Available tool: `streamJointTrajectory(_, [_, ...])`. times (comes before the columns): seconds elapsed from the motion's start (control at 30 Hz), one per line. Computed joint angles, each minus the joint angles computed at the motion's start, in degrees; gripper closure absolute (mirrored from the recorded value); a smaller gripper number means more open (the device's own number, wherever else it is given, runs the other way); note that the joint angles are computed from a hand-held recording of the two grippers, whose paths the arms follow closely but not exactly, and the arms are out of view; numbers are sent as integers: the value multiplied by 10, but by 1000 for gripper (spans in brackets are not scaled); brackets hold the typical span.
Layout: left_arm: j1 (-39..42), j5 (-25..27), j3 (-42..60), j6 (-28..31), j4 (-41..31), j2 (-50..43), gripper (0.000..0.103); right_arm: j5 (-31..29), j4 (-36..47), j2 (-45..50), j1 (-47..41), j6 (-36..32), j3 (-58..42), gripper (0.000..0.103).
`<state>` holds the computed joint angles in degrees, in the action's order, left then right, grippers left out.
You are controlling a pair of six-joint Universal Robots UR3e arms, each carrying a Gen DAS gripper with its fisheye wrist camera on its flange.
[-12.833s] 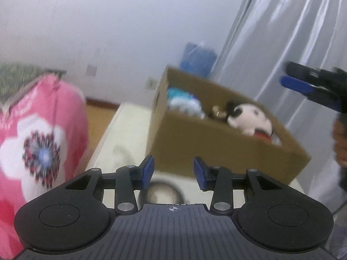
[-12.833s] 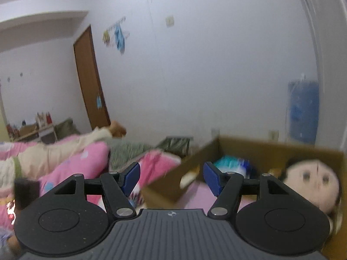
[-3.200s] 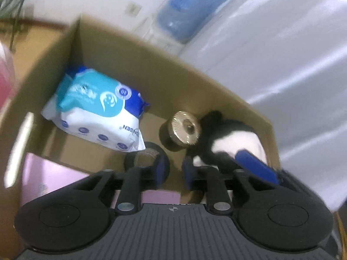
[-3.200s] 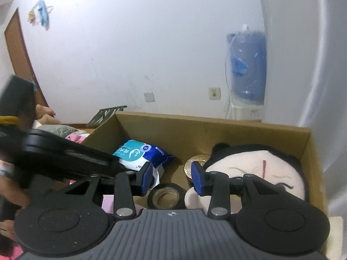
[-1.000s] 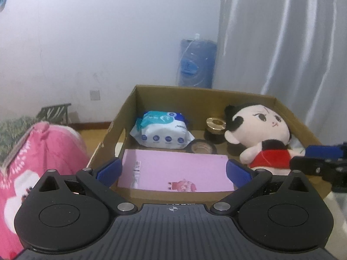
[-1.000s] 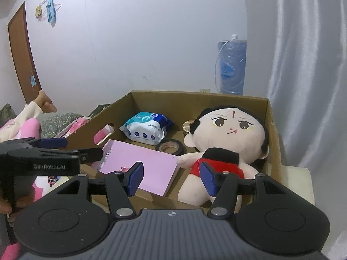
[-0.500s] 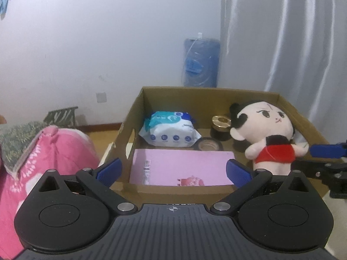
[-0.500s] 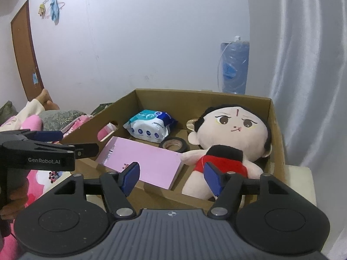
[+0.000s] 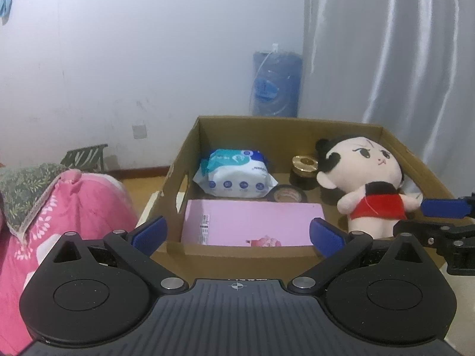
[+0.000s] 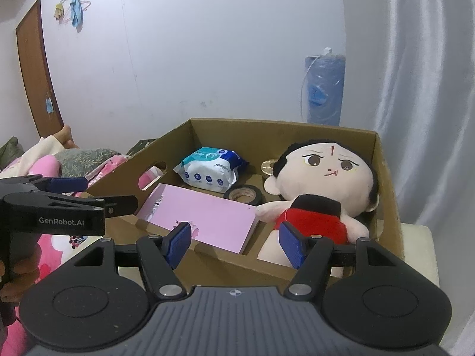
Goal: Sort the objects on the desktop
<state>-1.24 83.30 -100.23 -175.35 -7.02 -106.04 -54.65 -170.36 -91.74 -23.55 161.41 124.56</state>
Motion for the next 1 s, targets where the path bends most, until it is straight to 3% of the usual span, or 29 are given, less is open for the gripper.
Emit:
streamJointTrajectory(0.5, [-1,11,-3,-4,20,-16,0,11,-22,38,-4,23,-9,34])
streamJointTrajectory(1.0, [10,-17,-12,-14,29,-13,0,27,-22,25,-15,22,2,34])
